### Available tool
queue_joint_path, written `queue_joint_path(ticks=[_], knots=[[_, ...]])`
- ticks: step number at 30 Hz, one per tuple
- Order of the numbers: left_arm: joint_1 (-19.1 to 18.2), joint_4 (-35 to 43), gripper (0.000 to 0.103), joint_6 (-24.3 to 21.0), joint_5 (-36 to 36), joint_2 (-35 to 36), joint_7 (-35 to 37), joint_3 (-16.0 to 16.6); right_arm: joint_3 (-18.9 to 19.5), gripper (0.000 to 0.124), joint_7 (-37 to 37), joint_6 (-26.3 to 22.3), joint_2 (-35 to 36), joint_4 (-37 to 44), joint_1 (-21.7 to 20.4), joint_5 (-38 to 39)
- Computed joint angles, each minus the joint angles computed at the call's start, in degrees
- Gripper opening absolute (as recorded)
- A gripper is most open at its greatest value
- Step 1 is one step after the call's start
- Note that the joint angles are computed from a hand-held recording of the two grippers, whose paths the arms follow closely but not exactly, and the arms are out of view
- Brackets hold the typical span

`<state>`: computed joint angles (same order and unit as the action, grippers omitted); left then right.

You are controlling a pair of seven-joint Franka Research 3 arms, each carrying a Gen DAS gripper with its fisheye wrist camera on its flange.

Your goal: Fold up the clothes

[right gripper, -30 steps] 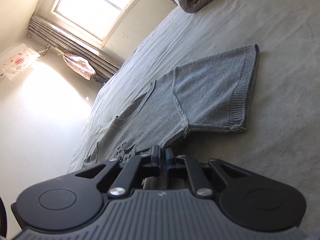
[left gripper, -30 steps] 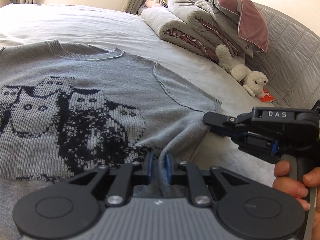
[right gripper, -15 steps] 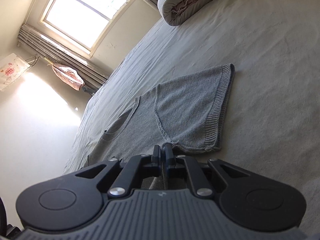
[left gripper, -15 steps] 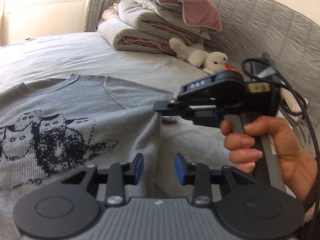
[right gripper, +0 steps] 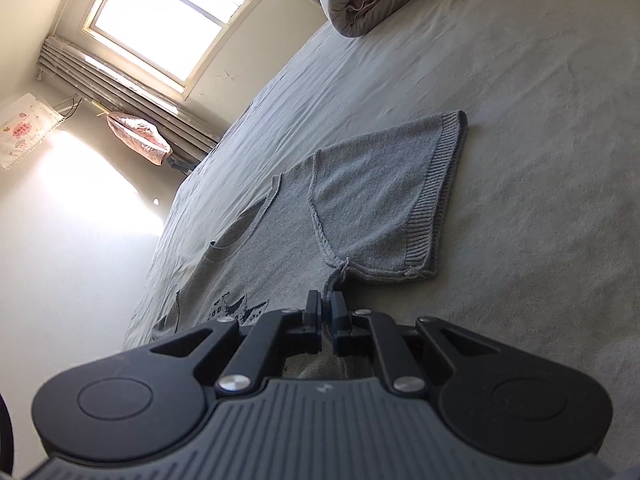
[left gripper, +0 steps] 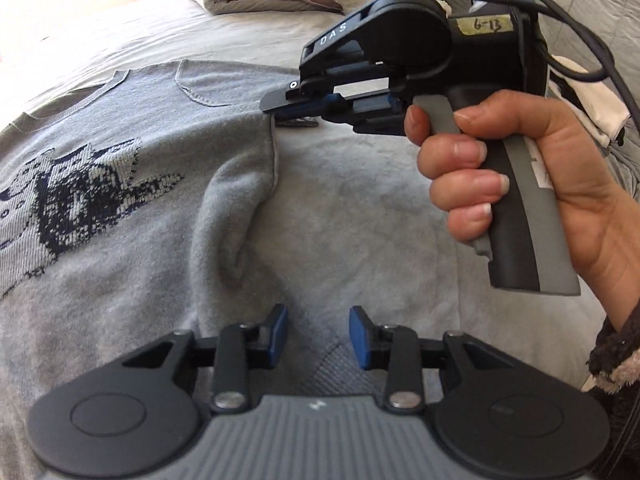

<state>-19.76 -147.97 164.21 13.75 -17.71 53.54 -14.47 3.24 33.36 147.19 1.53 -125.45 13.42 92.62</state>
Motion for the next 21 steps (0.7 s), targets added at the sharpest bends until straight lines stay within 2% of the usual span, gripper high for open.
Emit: queue_joint_path(ticks=[1,2,4,5,9,12,15,19,21], knots=[[1.5,0.7,0.008,-1.7,2.1,0.2,-1.8,-1.7,0.0,0.009,-0.3,0.0,0.0,0.0,0.0,0.2],[2.3,1.2,0.004,-2.7,3.5,0.3,-3.2,-2.5,0.0,0.009,-0.7,0.1,0.1,0.1,-0.1,0.6],[1.3,0.5,0.003,-1.4,2.3,-0.2,-3.5,-1.3,-0.2,0.009,-1.1,0.2,0.2,0.3,-0.2,1.1],[-0.7,-0.6,0.003,1.0,-0.3,-0.7,-1.4,0.9,-0.3,0.009,-1.1,0.0,0.2,0.3,-0.4,1.3],[-18.1,-3.9,0.003,8.6,-19.9,-1.7,16.1,16.1,-0.7,0.007,-1.2,-0.9,0.2,0.6,-1.1,2.0],[-25.3,-4.7,0.003,9.7,-27.5,-2.6,24.2,21.6,-1.0,0.007,-0.6,-1.1,0.0,0.7,-1.6,1.9],[-28.7,-5.0,0.003,8.6,-32.5,-3.2,29.1,24.1,-1.2,0.010,1.4,-1.3,0.2,0.8,-2.0,-0.1],[-27.7,-6.1,0.003,8.6,-36.6,-4.1,30.6,22.6,-1.2,0.013,5.6,-0.6,1.3,1.2,-2.4,-3.8],[-27.8,-6.3,0.003,8.8,-39.0,-4.3,31.8,22.3,-0.9,0.022,6.9,0.8,1.9,1.2,-2.4,-4.0]])
